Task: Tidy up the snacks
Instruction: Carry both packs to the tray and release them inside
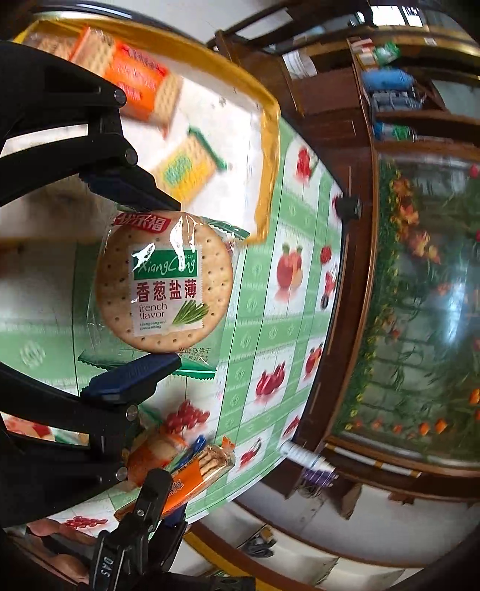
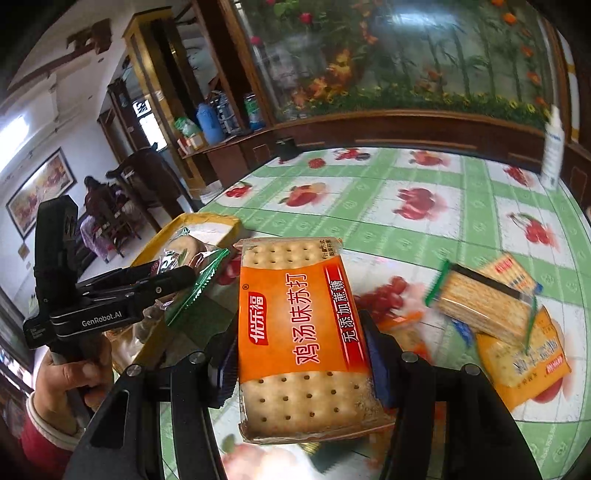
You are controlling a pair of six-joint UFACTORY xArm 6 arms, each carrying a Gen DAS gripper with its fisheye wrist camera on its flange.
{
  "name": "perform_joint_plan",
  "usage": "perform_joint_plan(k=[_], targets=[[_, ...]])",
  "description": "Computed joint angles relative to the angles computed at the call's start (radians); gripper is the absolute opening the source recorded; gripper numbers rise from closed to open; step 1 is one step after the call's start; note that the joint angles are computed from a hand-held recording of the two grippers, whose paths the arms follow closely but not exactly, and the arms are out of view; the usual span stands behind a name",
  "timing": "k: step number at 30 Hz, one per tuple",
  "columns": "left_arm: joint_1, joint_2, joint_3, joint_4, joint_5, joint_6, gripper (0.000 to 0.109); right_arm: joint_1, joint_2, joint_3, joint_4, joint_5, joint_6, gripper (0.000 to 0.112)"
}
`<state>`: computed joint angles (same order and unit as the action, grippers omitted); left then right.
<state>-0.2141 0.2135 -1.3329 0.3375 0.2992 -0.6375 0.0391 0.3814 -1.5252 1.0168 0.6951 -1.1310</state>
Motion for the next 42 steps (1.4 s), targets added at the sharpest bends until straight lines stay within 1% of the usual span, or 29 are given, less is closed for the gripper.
perform_joint_plan(k=[8,13,20,25,31,37,42], targets=[[0.075,-0.088,0.104,0.121,-0.031,-0.145,0.074,0.106,-0.024,0.016,0.019,-0.031,-0.034,0.058],[0.134,-0.156,0.189,0.197,-0.052,-0.244,0.074,0.176,-0.013,0.003,0.011,-0.038,-0.038,0.058],[0.2,-0.226,0.27,0.274,-0.051,-0.341,0.074,0.249,0.027,-0.04,0.008,-0.031,-0.028,0.058],[0.221,-0.247,0.298,0.283,-0.042,-0.346,0.074,0.287,0.095,-0.124,-0.004,0.009,0.026,0.058],[0.23,-0.251,0.307,0.289,-0.023,-0.34,0.075,0.324,0.191,-0.233,-0.045,0.017,0.114,0.058],[0.237,-0.243,0.305,0.278,-0.012,-0.319,0.075,0.335,0.289,-0.342,-0.1,0.025,0.196,0.058],[0.231,-0.235,0.294,0.305,0.01,-0.33,0.075,0.34,0.33,-0.388,-0.133,0.017,0.237,0.058]])
